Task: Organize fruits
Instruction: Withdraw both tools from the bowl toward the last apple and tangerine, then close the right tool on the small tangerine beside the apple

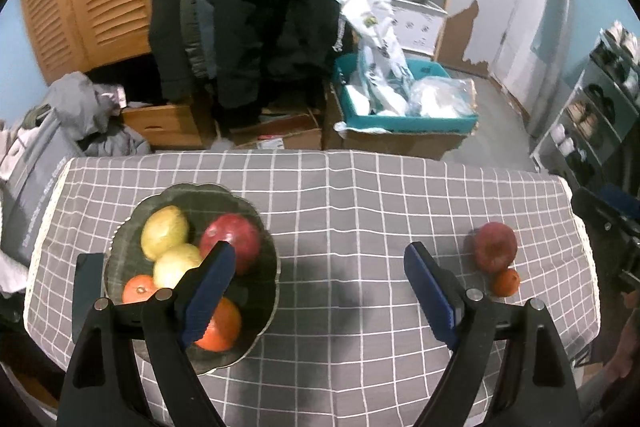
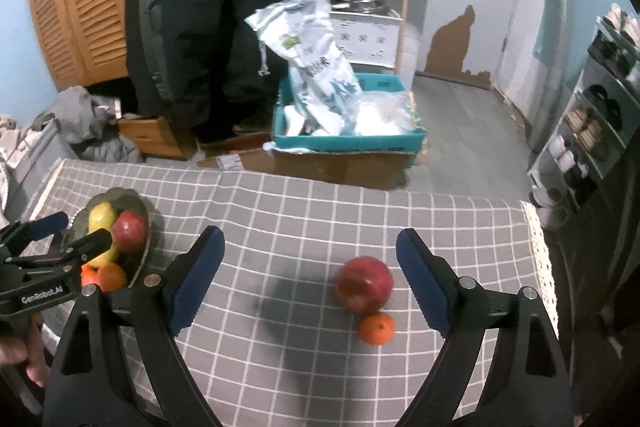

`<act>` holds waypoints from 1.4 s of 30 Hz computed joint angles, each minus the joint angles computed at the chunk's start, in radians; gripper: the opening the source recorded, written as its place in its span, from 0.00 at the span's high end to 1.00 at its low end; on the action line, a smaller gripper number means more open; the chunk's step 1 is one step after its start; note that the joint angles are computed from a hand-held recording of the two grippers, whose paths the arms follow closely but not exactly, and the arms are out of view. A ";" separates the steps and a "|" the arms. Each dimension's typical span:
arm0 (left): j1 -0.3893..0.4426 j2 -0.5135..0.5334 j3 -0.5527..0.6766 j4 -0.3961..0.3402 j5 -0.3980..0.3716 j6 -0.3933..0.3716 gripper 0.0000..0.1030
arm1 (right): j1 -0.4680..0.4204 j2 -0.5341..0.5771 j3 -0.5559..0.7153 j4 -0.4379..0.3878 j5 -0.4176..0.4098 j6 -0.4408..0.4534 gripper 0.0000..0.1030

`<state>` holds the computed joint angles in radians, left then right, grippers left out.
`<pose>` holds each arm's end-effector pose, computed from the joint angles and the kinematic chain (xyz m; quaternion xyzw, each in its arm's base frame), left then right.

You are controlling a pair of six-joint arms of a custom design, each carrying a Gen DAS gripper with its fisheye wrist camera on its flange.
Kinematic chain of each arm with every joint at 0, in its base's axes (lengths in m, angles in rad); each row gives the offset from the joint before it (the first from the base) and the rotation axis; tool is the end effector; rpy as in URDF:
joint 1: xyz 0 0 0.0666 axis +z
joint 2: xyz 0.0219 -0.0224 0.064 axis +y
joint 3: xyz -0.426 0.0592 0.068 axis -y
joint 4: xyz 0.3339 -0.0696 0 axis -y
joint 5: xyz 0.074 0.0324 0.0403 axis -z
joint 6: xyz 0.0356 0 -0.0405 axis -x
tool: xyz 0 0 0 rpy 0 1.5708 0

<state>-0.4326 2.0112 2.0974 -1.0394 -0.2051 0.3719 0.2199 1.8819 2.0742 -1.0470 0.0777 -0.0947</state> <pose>0.6026 -0.2707 0.4268 -0.0023 0.9482 -0.0286 0.3164 0.6024 0.1314 0.4964 -0.0450 0.9349 0.0189 0.3516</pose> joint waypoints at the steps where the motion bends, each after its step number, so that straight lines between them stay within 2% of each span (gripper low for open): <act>1: -0.004 0.008 0.011 -0.006 0.001 -0.003 0.15 | -0.004 -0.004 -0.008 0.003 0.000 -0.001 0.15; 14: -0.059 0.138 0.193 -0.098 0.039 -0.031 0.15 | -0.084 -0.029 -0.110 0.007 -0.014 -0.026 0.15; 29: -0.096 0.335 0.432 -0.281 0.064 -0.060 0.15 | -0.142 0.038 -0.200 -0.039 -0.069 -0.049 0.15; 38: -0.098 0.390 0.464 -0.319 0.081 -0.053 0.15 | -0.141 0.105 -0.213 -0.071 -0.108 -0.036 0.15; 42: -0.099 0.405 0.470 -0.322 0.086 -0.047 0.15 | -0.140 0.116 -0.230 -0.056 -0.120 -0.033 0.24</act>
